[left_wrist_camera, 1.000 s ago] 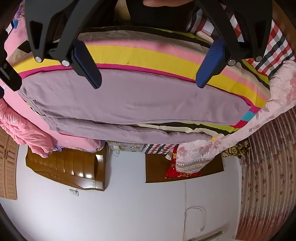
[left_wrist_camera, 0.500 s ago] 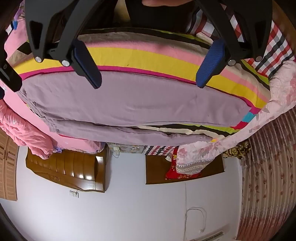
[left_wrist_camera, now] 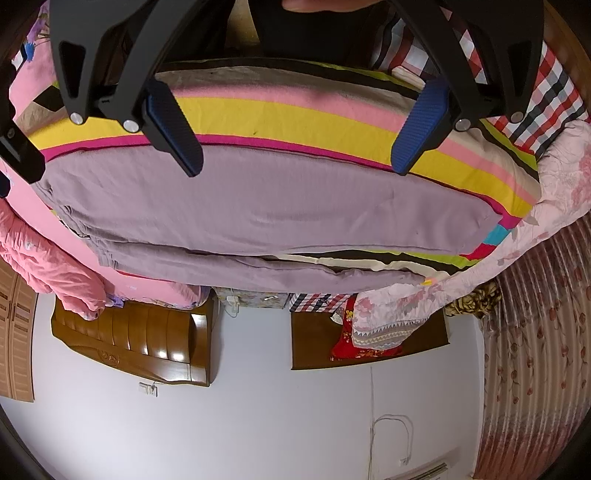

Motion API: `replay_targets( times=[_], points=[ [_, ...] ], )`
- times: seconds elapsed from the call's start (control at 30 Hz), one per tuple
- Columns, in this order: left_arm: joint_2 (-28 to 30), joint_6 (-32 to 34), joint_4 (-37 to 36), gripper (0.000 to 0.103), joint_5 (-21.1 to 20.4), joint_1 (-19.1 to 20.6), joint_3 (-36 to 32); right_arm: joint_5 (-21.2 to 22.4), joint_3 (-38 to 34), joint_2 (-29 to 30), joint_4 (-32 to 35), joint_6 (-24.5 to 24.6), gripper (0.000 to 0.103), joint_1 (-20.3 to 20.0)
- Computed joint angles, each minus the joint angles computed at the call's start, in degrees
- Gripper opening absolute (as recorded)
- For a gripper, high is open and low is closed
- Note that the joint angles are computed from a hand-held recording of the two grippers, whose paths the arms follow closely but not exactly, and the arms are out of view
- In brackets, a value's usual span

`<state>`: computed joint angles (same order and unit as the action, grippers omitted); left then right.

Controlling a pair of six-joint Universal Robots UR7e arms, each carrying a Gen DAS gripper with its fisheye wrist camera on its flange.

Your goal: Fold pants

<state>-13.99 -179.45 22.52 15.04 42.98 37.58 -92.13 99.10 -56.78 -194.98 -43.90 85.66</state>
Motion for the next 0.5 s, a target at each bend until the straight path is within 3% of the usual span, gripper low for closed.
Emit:
replay_targets(
  times=[0.27,0.5],
  points=[
    [2.67,-4.86,6.62,0.102,-1.14,-0.13,-4.86,-0.05,-0.85,0.48,0.7,0.16,0.099,-0.31],
    [2.78,-5.15,7.27,0.102,-0.98,-0.12,-5.16,-1.75,-1.67,0.28,1.57,0.35,0.099,0.2]
  ],
)
